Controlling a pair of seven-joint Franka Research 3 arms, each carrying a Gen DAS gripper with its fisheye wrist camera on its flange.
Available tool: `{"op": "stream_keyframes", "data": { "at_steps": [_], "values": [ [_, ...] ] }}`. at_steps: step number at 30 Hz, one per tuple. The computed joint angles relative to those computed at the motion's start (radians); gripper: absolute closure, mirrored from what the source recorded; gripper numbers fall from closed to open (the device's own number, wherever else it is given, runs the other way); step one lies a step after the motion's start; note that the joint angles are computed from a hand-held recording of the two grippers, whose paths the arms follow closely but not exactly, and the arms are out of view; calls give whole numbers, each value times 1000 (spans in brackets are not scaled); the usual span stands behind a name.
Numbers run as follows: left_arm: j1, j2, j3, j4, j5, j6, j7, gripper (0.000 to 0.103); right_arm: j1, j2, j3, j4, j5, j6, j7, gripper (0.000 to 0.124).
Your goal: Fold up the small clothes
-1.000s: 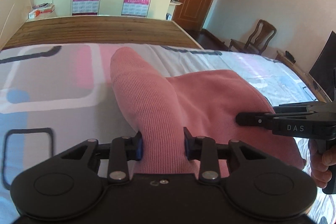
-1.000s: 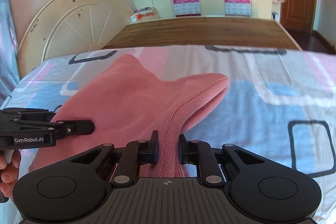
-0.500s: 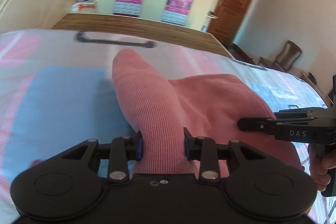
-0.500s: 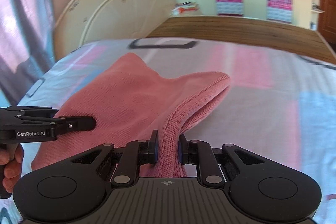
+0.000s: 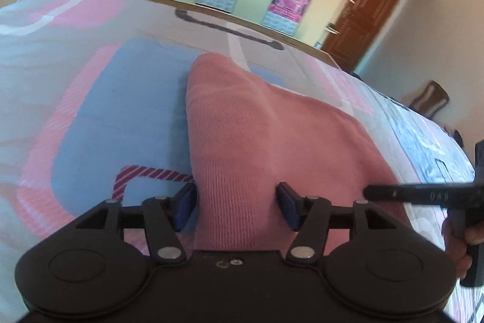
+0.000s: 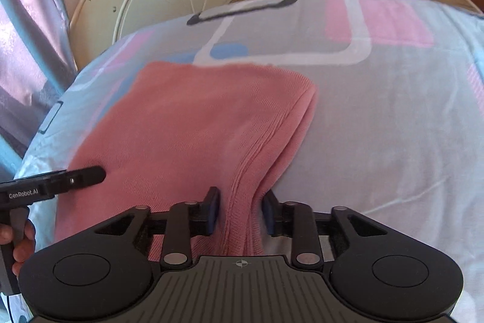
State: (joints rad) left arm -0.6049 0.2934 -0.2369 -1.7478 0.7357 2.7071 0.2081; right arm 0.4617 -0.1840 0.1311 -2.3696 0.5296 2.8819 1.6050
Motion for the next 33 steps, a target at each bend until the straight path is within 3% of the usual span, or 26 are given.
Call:
{"op": "stream_keyframes", "data": {
  "at_steps": [3, 7, 10, 13, 15, 18, 20, 22, 24, 26, 27, 29, 31, 33],
  "values": [
    [7, 1, 5, 11, 21, 5, 29, 45, -8, -13, -14, -13, 6, 43, 7, 87],
    [27, 47, 8, 50, -18, 29, 74, 46, 1, 79, -61, 81, 173, 20, -64, 88],
    [26, 78, 26, 68, -39, 51, 58, 50, -2, 128, -51, 119, 195, 82, -118, 108],
    [31, 103, 21, 82, -81, 47, 102, 49, -61, 168, -9, 129, -114, 100, 44, 114],
    [24, 99, 29, 76, -83, 49, 113, 48, -70, 181, -9, 131, -234, 111, 104, 114],
    [13, 68, 31, 59, -84, 27, 121, 50, -75, 172, -9, 138, -288, 68, 152, 113],
    [-22, 22, 55, 31, -3, 9, 67, 56, -85, 137, -5, 133, -398, 25, 237, 112],
    [-38, -15, 52, 9, 70, -14, 31, 65, -76, 67, 2, 72, -401, 58, 206, 111],
    [-35, -40, 35, -20, 114, -11, 6, 73, -8, 6, -26, 20, -261, 72, 30, 111],
    [-24, -41, 7, -27, 105, -43, 32, 73, 21, -34, -23, -17, -206, 53, -61, 111],
    [-23, -35, -4, -22, 94, -75, 49, 73, -8, -40, 13, -28, -257, 37, -43, 111],
    [-17, -34, -8, -29, 97, -68, 36, 73, -122, -27, 115, -29, -486, -28, 106, 111],
    [-14, -33, -17, -18, 86, -92, 53, 73, -126, -25, 114, -50, -514, 10, 168, 111],
    [-24, -33, -22, -2, 93, -136, 72, 73, -132, -30, 118, -44, -546, -4, 210, 111]
  ]
}}
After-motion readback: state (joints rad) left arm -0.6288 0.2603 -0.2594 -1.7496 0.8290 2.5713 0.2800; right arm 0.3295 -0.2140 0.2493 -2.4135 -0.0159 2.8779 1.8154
